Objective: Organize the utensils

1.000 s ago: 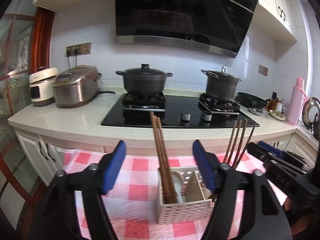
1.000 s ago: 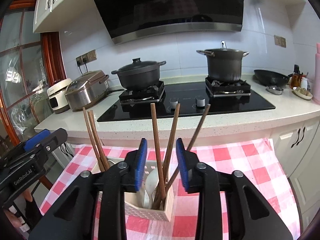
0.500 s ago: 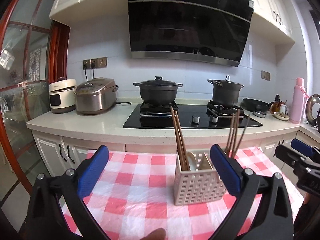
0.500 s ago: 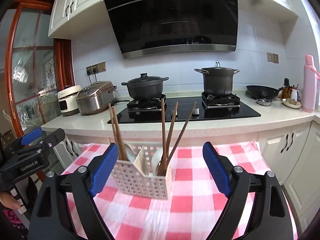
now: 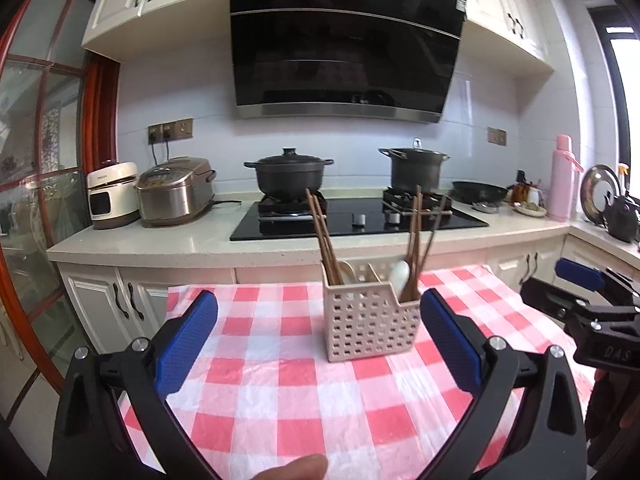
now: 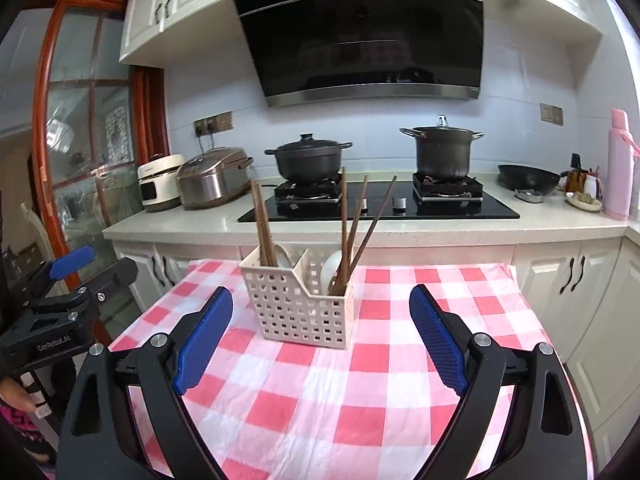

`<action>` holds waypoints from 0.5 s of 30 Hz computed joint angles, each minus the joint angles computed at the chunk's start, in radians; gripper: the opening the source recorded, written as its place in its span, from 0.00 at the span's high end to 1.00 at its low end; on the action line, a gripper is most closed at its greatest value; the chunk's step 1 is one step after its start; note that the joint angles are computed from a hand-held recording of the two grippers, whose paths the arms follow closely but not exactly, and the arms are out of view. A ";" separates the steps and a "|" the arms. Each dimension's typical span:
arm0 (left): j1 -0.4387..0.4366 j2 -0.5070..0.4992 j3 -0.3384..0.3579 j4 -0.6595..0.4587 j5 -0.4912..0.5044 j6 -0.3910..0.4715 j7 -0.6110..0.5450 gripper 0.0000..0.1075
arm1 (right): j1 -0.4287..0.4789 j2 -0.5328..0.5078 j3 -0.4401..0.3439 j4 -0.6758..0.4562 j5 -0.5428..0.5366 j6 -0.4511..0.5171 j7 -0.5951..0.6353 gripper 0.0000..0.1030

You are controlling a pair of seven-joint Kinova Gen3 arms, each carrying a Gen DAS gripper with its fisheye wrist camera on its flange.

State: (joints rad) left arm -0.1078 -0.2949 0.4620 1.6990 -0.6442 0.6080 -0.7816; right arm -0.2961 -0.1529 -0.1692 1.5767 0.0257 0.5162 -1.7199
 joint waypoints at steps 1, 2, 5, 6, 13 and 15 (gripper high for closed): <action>0.004 -0.003 0.001 0.003 0.003 0.005 -0.003 0.09 | -0.005 -0.006 0.009 0.008 -0.013 -0.002 0.011 0.18; 0.008 -0.005 0.002 0.003 0.008 0.014 -0.008 0.09 | -0.004 -0.011 0.011 0.015 -0.017 -0.003 0.014 0.18; 0.037 -0.004 -0.020 -0.002 0.048 0.025 -0.034 0.09 | -0.007 -0.020 0.024 0.025 -0.042 -0.004 0.034 0.18; 0.044 -0.003 -0.026 -0.003 0.059 0.025 -0.042 0.09 | -0.004 -0.021 0.023 0.027 -0.043 -0.004 0.033 0.18; 0.042 0.005 -0.016 -0.004 0.072 0.022 -0.038 0.09 | 0.004 -0.020 0.007 0.025 -0.030 0.005 0.034 0.18; 0.041 0.007 -0.010 -0.003 0.065 0.023 -0.033 0.09 | 0.009 -0.016 -0.004 0.023 -0.010 0.010 0.024 0.18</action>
State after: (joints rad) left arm -0.0671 -0.2881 0.4522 1.6957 -0.5790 0.6309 -0.8149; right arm -0.2875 -0.1691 -0.1733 1.5999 0.0153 0.5262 -1.6962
